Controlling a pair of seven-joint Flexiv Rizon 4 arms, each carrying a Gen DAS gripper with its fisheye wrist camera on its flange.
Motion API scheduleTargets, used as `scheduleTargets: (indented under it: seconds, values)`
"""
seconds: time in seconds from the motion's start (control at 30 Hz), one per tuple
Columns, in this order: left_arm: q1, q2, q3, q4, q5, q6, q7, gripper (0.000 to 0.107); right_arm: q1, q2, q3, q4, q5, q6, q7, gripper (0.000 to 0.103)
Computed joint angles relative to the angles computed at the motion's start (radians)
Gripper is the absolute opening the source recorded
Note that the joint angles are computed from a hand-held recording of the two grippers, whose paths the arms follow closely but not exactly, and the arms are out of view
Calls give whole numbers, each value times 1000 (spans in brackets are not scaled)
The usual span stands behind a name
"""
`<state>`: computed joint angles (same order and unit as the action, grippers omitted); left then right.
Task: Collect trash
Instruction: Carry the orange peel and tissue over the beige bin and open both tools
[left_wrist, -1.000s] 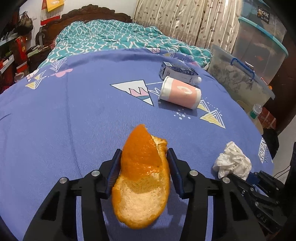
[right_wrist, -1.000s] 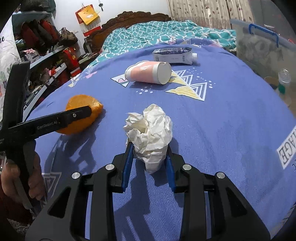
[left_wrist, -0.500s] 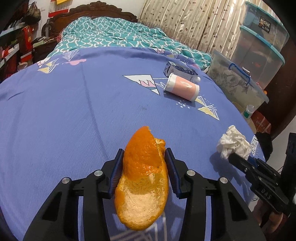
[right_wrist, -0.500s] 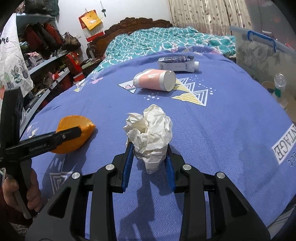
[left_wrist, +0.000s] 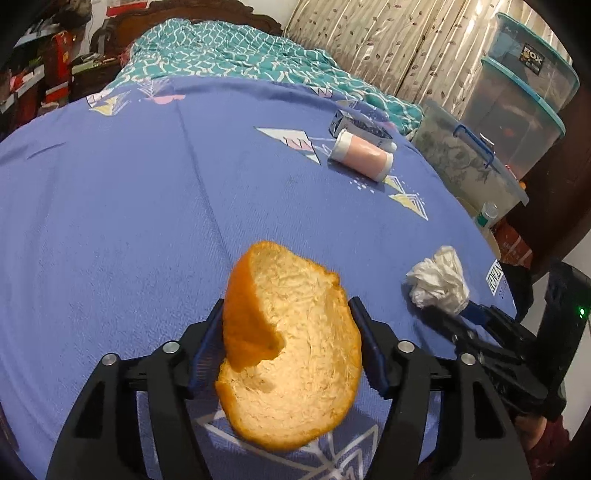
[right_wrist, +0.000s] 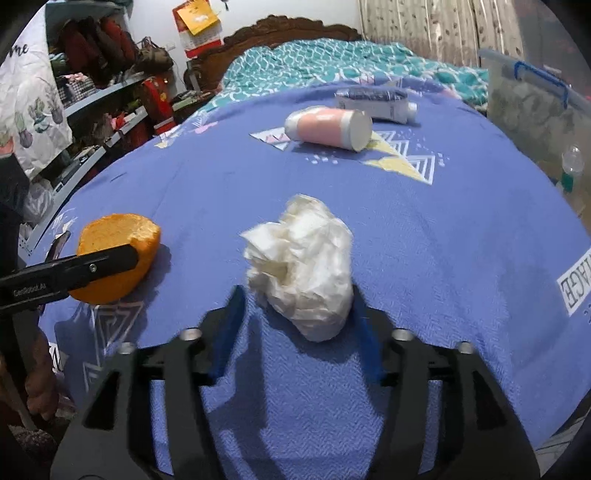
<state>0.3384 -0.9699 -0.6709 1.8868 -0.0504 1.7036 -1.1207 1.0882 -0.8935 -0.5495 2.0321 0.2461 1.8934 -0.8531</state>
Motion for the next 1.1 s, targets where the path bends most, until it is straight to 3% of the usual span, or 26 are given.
scheduleTargets:
  seconds: [0.13, 0.27, 0.37, 0.47, 0.53, 0.57, 0.6, 0.67, 0.8, 0.93, 0.97, 1.0, 1.1]
  values:
    - [-35, 23, 37, 6, 24, 67, -13, 79, 55, -23, -56, 11, 32, 16, -1, 81]
    - [-97, 46, 109, -8, 43, 90, -29, 92, 39, -17, -42, 8, 37, 13, 2, 84]
    - [-144, 56, 169, -31, 28, 61, -42, 93, 27, -15, -34, 7, 37, 14, 4, 85]
    - [-105, 34, 127, -37, 23, 25, -32, 95, 12, -14, -23, 4, 35, 15, 5, 85]
    - [-61, 9, 69, -31, 35, 17, 15, 80, -5, -9, -7, 1, 24, 18, -2, 64]
    - [-34, -4, 32, -37, 58, -28, 37, 59, -8, -4, -4, -1, 11, 2, -12, 32]
    - [-35, -3, 27, -30, 52, -11, 57, 48, -24, 3, 10, -1, -6, 3, -23, 32]
    - [-85, 22, 73, -40, 50, 10, 65, 37, -20, -1, 8, 8, 14, 48, -30, 30]
    - [-32, -15, -32, -84, -28, -153, 108, 32, -4, -7, -8, 19, 84, 89, -43, 30]
    - [-48, -43, -83, -137, -111, -281, 156, 30, -54, 12, 34, 46, 158, 147, -41, 30]
    - [-58, -41, -83, -147, -126, -303, 166, 29, -69, 16, 46, 51, 173, 160, -44, 30]
    - [-92, -35, -66, -173, -139, -329, 170, 21, -82, 20, 57, 60, 195, 177, -45, 30]
    - [-168, -40, -38, -253, -182, -427, 189, 21, -131, 30, 92, 85, 251, 231, -60, 30]
